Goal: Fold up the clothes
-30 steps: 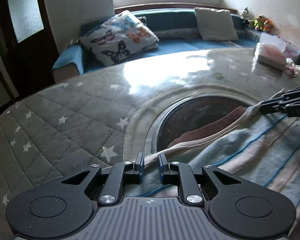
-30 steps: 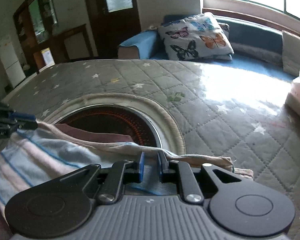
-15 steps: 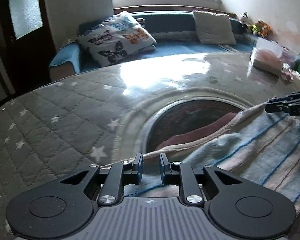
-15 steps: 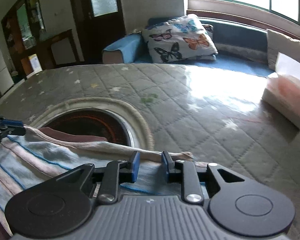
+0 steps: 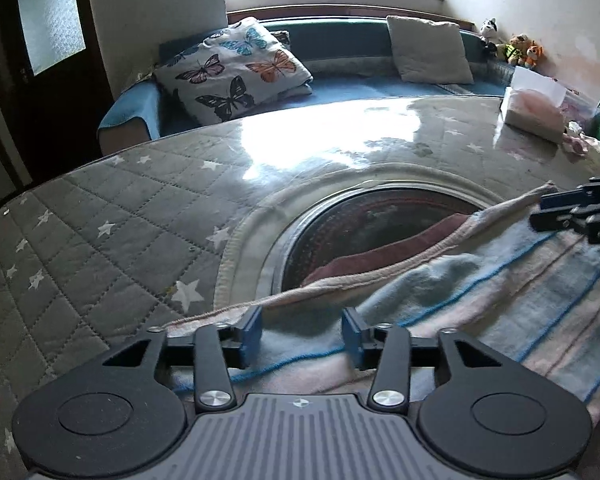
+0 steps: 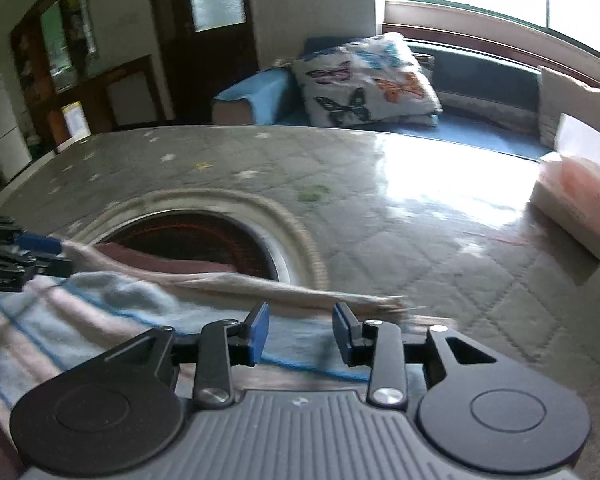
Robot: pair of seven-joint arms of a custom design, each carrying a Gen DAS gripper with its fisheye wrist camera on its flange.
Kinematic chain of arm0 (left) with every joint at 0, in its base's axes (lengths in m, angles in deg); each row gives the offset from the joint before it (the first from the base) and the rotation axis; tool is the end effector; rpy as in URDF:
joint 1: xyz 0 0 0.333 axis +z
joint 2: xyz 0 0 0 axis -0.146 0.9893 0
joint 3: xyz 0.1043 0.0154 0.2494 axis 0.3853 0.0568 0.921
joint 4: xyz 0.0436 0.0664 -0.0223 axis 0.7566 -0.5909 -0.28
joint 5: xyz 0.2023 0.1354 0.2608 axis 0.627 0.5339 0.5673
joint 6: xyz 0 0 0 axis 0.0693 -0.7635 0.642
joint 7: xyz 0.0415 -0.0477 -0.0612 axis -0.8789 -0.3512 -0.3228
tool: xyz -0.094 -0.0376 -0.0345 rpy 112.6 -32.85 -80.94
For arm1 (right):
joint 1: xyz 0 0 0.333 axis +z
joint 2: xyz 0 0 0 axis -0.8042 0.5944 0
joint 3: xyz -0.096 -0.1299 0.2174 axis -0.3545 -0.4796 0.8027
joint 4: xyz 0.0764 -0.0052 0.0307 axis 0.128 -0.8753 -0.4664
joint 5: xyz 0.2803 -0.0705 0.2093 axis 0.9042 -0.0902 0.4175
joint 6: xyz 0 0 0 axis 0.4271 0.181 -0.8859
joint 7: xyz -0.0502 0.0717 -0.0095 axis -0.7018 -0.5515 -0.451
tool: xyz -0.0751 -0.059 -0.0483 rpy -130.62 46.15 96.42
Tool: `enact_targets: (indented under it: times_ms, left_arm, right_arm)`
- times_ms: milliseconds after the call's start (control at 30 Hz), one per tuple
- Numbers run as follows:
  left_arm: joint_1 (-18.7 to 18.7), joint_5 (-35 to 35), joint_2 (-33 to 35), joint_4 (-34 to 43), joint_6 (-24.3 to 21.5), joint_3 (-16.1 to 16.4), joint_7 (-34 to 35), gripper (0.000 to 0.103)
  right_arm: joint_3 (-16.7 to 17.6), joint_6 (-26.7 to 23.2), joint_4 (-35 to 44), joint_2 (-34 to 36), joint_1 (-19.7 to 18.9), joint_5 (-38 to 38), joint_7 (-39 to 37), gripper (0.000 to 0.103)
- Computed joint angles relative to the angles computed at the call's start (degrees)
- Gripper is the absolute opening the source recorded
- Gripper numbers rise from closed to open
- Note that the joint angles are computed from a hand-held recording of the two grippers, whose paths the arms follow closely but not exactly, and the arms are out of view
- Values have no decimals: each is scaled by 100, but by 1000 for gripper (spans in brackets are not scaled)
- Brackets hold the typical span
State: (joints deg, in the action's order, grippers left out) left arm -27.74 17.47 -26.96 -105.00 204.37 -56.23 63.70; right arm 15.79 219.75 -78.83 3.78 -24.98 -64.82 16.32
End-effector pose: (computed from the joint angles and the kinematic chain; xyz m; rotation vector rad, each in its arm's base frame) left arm 0.4405 -0.1664 0.3624 -1.2672 2.2724 -0.8406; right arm 0.3765 -0.0450 0.3830 -1.8506 1.5576 -0.5615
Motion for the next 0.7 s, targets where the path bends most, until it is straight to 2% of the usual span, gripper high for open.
enact_targets:
  times_ms: [167,467,533,600,633,667,700]
  left_arm:
    - [-114,-131,-275,-266,-79,104,75,52]
    - [-372,-475,-590,-622,-88,505,383,53]
    - [-397,-558,-622,-641,-88,546,448,53]
    - [-399,-598,-663,-653,-95,570,467,53]
    - [-412,-639,-685,-664,-84,589,497,53]
    - [-425,-671,-708,-677,-70,606,526,53]
    - [-440,-701,-731,-693,-54,627,558,53]
  right_arm:
    - [360,-1,-203,-143,131,-126,-2,47]
    - [503,257,-183,239,936,-231,363,50]
    - [692,339,-191,396,941,-340,506,52]
    - [1098,461,-263,499,723,-502,723,58]
    - [1310,503,-322,489,581,-600,810,58]
    - [1366,509,-377,422,567,-698,846,57]
    - [1252,464,-421,299,695,-787,842,57]
